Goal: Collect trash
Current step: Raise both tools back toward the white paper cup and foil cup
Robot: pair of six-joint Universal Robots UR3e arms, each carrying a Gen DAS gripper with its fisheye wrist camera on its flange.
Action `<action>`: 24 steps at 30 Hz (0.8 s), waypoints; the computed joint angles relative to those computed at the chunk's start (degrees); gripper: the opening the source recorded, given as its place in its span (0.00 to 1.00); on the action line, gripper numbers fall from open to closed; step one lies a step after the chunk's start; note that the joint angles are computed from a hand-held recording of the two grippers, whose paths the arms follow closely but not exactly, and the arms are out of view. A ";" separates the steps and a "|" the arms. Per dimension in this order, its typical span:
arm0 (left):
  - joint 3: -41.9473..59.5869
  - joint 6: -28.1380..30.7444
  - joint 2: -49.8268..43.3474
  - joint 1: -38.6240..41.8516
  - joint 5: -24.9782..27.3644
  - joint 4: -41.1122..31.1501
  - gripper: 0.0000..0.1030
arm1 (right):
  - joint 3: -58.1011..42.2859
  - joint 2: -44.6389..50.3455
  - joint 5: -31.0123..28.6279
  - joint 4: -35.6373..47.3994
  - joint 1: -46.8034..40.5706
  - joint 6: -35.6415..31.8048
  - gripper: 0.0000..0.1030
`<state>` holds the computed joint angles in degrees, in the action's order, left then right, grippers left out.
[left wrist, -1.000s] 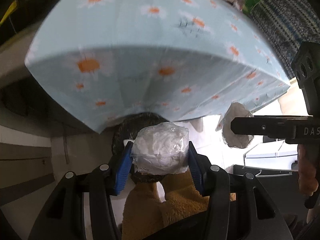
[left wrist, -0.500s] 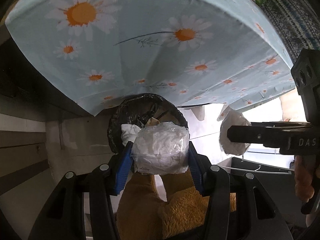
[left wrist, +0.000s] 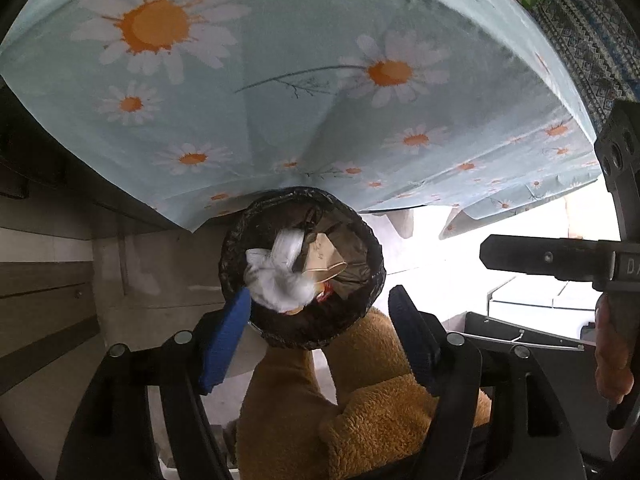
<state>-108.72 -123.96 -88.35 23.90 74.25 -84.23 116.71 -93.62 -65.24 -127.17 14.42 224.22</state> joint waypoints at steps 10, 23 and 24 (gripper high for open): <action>1.41 1.27 1.82 1.58 -1.18 -2.44 0.67 | -0.83 -2.73 -1.24 2.11 0.42 1.02 0.67; 9.04 6.54 7.39 5.30 -6.39 -13.59 0.67 | -7.91 -7.23 -6.75 8.38 3.04 3.51 0.67; 9.71 6.99 7.81 5.49 -6.87 -14.50 0.67 | -8.38 -7.81 -7.30 8.73 3.28 3.91 0.67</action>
